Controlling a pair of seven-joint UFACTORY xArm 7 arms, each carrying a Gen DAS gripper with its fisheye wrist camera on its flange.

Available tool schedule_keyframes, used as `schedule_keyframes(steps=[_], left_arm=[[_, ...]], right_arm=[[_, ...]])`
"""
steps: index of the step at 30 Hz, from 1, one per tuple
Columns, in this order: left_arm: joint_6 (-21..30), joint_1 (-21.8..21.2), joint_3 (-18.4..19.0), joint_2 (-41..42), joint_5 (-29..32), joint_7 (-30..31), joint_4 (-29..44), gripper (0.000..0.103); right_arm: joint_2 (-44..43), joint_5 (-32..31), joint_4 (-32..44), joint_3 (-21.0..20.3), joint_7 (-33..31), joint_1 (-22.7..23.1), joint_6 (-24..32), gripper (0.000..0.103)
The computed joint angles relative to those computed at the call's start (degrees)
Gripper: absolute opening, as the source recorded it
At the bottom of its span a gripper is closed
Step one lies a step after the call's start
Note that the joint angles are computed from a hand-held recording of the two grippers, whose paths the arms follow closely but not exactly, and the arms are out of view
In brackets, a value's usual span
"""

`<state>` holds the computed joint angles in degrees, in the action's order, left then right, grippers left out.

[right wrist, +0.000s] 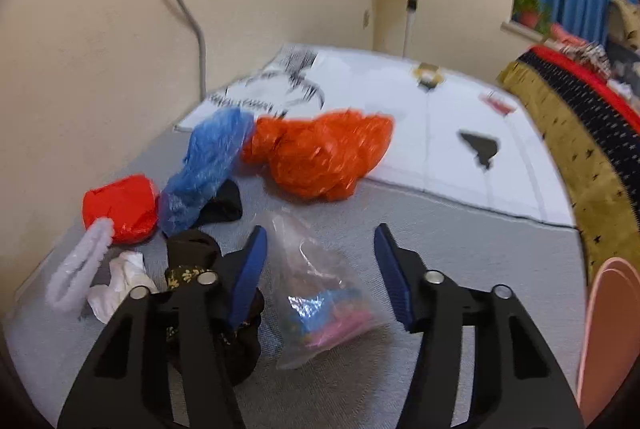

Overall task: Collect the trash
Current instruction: 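Grasp the clear plastic bag with the right tool, then carry the clear bag toward the pink wastebasket while left tool grasps white mesh sleeve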

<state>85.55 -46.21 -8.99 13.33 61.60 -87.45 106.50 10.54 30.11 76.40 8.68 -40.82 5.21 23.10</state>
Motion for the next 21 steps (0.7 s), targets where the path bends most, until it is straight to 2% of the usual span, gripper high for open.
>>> schedule_keyframes(steps=[1,5,8,11,17,21], left_arm=[[-0.1,0.1,0.1,0.1,-0.1,0.1,0.1,0.095],[-0.1,0.1,0.2,0.3,-0.1,0.6,0.1,0.095],[0.1,0.0,0.3,0.7,0.0,1.1,0.5,0.095],[0.6,-0.4,0.6,1.1,0.5,1.5,0.9,0.095],[0.6,-1.2,1.0,1.7,2.4,1.0,1.5,0.095],[-3.1,-0.6,1.1,0.9,2.3,-2.1,1.4,0.095]], right_arm=[[0.7,0.4,1.3,0.0,0.0,-0.4,2.2,0.031],[0.9,3.6,1.7,0.5,-1.3,-1.3,3.1,0.018],[-0.7,6.5,-0.1,1.1,-5.0,-1.3,-0.4,0.016],[-1.7,7.7,0.4,0.6,-5.6,-1.3,-0.8,0.016],[-4.3,8.4,3.4,-2.4,-4.0,-2.8,1.9,0.016],[-7.7,7.5,4.5,-5.3,-2.4,-4.6,5.7,0.016]])
